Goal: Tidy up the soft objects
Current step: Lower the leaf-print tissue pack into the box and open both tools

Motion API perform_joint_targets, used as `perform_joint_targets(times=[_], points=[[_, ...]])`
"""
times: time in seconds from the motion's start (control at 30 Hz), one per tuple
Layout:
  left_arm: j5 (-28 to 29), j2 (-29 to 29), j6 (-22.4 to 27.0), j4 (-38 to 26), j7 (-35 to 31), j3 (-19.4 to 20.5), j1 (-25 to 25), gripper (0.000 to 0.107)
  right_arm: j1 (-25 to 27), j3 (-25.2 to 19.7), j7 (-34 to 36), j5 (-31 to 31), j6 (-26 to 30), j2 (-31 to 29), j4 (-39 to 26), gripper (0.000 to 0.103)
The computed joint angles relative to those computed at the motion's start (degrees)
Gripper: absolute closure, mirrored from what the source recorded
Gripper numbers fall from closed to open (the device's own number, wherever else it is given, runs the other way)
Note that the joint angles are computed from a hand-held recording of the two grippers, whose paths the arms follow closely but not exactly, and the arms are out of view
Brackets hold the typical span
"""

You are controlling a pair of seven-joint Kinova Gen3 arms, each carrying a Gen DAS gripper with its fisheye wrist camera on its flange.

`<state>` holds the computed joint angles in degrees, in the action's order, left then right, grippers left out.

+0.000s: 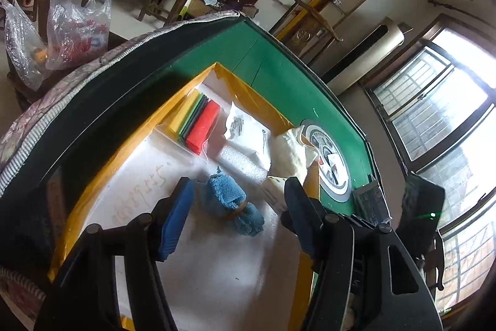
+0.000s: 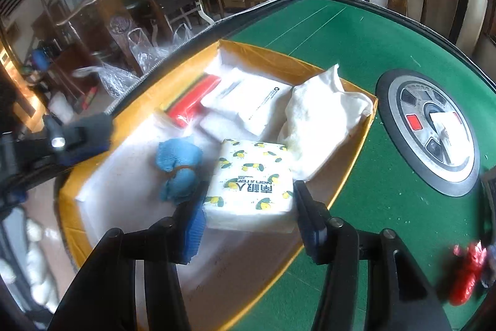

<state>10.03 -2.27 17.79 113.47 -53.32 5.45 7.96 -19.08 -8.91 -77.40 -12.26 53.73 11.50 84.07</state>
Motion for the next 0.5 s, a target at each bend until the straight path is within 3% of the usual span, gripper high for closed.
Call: perform_joint_targets(times=[0.1,0.17,0.33,0.5], points=[[-3.29,-1.06,-0.45,0.68,3.48,1.10,-0.15,0.043,0.33,-0.23,0.70,-0.96,0.54,0.78,-0.28,0.040],[-2.10,-1.34,-0.71,0.97,2.45,0.75,0.45,0.043,1.20,-0.49,2.52,-2.63,0.16,0.22,0.40,0.036],[1.52,-1.00,-1.14,0.73,-0.46,0.69,2.05,0.043,5.17,0.41,8.83,-8.42,-1.81,-4.60,3.85,0.036],[-5.02,-0.37,-0.71,-1.40,3.44,3.80,3.01,0.043,10.05,4.73,15.21,-13.42,-5.80,-10.63,8.97,0.035]])
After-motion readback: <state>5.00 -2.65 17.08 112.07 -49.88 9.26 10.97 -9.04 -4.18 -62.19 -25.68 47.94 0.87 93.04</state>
